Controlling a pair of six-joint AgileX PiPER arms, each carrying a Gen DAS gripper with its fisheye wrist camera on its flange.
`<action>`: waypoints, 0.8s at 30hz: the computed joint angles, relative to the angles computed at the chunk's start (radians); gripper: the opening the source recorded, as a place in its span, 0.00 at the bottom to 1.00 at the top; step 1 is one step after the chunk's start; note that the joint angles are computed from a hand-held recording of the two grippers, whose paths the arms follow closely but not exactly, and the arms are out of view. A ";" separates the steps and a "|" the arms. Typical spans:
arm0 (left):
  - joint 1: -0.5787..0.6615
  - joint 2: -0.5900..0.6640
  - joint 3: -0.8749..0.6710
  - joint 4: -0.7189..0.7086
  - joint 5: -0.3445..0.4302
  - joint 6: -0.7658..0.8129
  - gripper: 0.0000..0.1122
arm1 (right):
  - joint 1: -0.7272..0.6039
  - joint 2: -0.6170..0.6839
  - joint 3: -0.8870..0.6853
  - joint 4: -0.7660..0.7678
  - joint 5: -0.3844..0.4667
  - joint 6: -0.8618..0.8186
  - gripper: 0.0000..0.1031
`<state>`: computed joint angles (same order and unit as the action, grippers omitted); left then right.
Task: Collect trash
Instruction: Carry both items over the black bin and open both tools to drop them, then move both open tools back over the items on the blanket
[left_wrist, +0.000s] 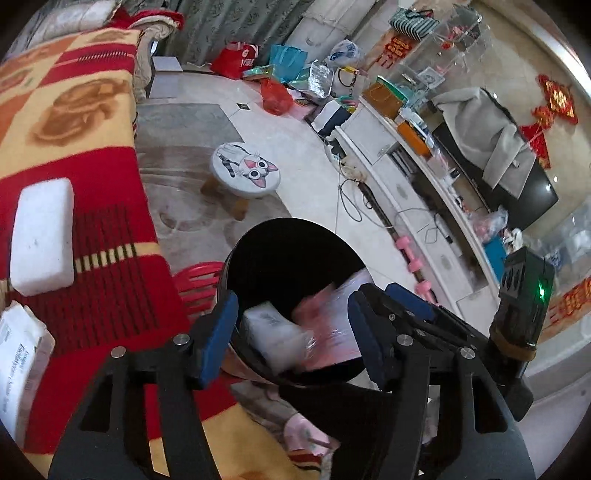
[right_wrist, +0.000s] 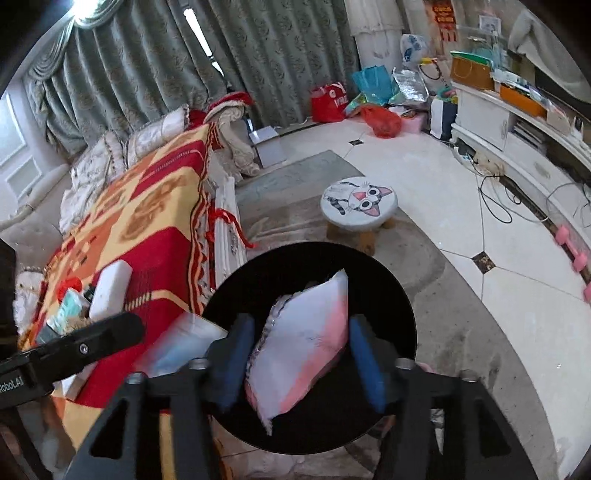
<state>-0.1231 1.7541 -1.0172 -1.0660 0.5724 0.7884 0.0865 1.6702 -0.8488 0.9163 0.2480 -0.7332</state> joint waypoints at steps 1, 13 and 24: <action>-0.002 -0.002 -0.003 0.019 -0.006 -0.017 0.54 | 0.009 0.002 -0.005 -0.030 -0.004 0.033 0.57; 0.046 -0.235 0.187 0.456 -0.196 -0.353 0.54 | 0.153 -0.021 -0.010 -0.082 -0.014 0.091 0.57; 0.230 -0.399 0.353 0.594 -0.274 -0.381 0.54 | 0.349 -0.003 -0.072 -0.287 -0.036 0.377 0.58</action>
